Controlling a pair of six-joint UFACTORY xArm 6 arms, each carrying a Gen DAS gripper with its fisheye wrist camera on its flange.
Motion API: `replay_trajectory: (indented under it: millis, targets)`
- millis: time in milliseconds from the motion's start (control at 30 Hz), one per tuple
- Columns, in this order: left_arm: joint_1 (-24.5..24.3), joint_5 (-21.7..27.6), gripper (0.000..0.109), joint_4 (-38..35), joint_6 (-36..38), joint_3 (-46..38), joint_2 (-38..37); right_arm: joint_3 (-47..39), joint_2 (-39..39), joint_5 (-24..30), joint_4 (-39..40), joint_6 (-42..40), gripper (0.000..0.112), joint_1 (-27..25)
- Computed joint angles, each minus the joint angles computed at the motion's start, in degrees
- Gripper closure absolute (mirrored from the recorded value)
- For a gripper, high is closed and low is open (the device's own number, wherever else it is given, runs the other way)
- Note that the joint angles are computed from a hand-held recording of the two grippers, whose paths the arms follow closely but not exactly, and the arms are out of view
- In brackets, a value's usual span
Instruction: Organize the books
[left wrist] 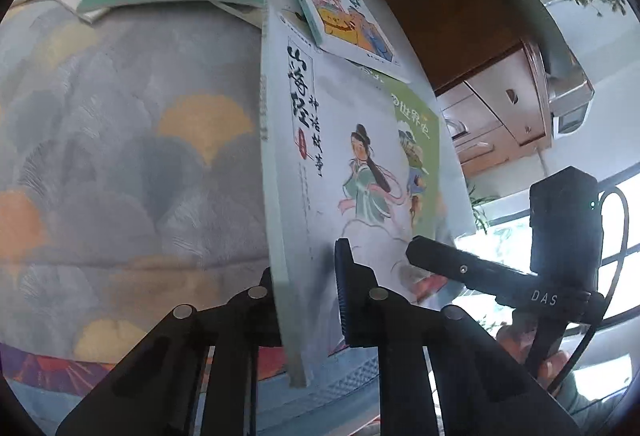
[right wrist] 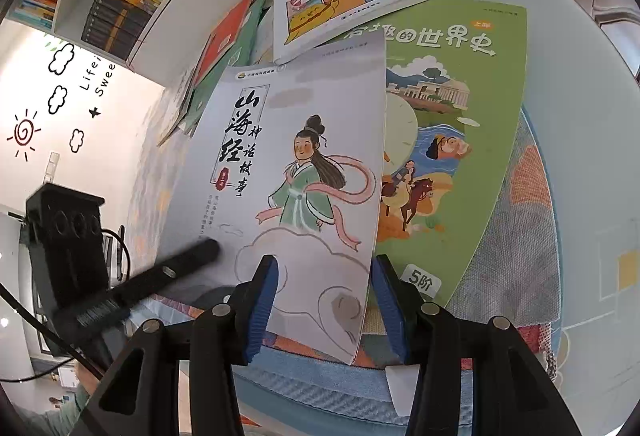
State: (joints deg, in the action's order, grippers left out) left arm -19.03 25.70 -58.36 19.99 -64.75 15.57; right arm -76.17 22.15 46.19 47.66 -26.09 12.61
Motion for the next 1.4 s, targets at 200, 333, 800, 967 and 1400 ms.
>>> replay_trajectory:
  millis: [200,333,800,967,1400]
  targets:
    - [4.66,8.57,0.099,-19.35,9.44,-3.7,-0.88,-1.43,1.06,10.32,5.19,1.14,0.059,-4.39]
    - [7.0,14.47,0.099,-23.79,8.48,-6.33,1.79,-0.19,2.43,17.24,19.58,-1.51,0.053,-8.73]
    - [4.19,6.71,0.098,9.55,-4.81,-4.14,-2.17,-4.13,-0.67,2.27,7.52,0.14,0.092,1.03]
    - [6.92,9.14,0.096,10.62,-0.62,-0.82,-7.45,-4.71,-3.73,-0.85,-3.31,1.43,0.092,5.49]
    - [27.17,9.64,0.095,10.02,7.14,5.62,-19.47,-29.64,8.89,2.43,-10.4,3.73,0.09,18.76]
